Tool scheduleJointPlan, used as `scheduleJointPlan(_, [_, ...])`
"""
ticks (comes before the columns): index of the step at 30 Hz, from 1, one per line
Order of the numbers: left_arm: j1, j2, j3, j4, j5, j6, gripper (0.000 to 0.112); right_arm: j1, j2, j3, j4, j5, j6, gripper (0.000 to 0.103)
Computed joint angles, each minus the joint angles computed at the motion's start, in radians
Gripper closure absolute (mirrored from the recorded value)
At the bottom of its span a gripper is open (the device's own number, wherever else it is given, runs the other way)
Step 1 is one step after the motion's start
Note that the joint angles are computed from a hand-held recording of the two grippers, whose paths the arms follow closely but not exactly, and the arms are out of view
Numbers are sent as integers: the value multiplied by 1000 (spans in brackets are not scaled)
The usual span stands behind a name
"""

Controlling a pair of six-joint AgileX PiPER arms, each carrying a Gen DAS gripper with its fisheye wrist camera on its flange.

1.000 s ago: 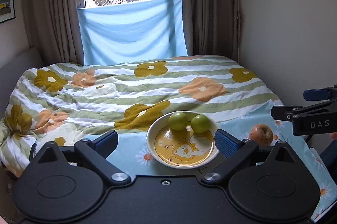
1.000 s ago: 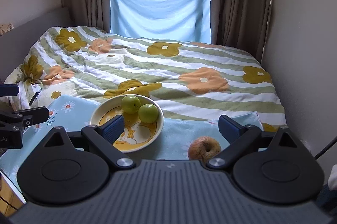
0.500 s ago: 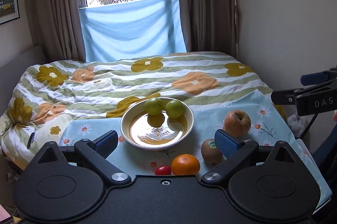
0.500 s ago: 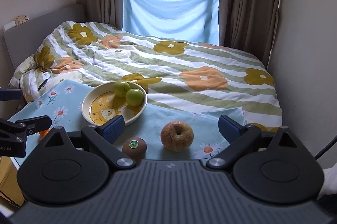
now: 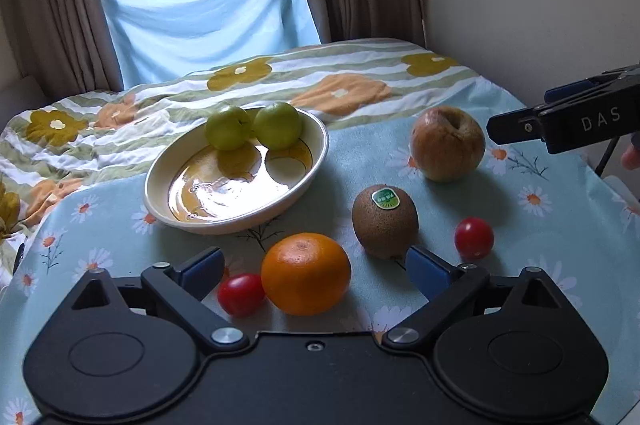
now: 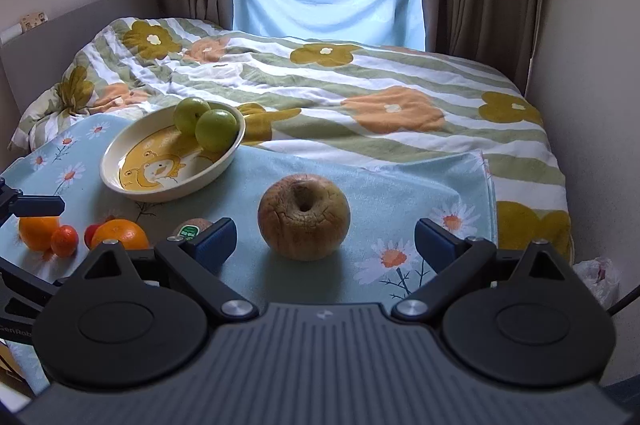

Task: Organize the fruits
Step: 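Grasp the large orange with the left tool while the right tool grasps the brown apple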

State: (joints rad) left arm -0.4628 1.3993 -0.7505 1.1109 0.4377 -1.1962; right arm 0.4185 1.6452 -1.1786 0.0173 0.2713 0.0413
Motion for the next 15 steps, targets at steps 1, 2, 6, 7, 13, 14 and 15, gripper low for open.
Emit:
scheduleJointPlan(1, [4, 27, -6, 30, -8, -19, 14, -7, 21, -6, 38, -7, -35, 0])
scheduleJointPlan(2, [8, 44, -7, 63, -14, -40, 14, -14, 38, -8, 76, -16, -72, 0])
scheduleJointPlan(6, [32, 93, -21, 101, -34, -54, 20, -26, 101, -39, 176, -30, -169, 0])
scheduleJointPlan(7, [39, 103, -25, 97, -39, -46, 22, -28, 113, -47, 197, -29, -188, 0])
scheduleJointPlan(13, [62, 134, -36, 89, -50, -26, 32, -27, 170, -89, 293, -16, -272, 0])
scheduleJointPlan(14, [59, 136, -34, 108, -46, -38, 38, -29, 177, -95, 307, -13, -286, 0])
scheduleJointPlan(15, [55, 137, -32, 128, -41, -52, 43, -27, 183, -101, 305, -12, -284, 0])
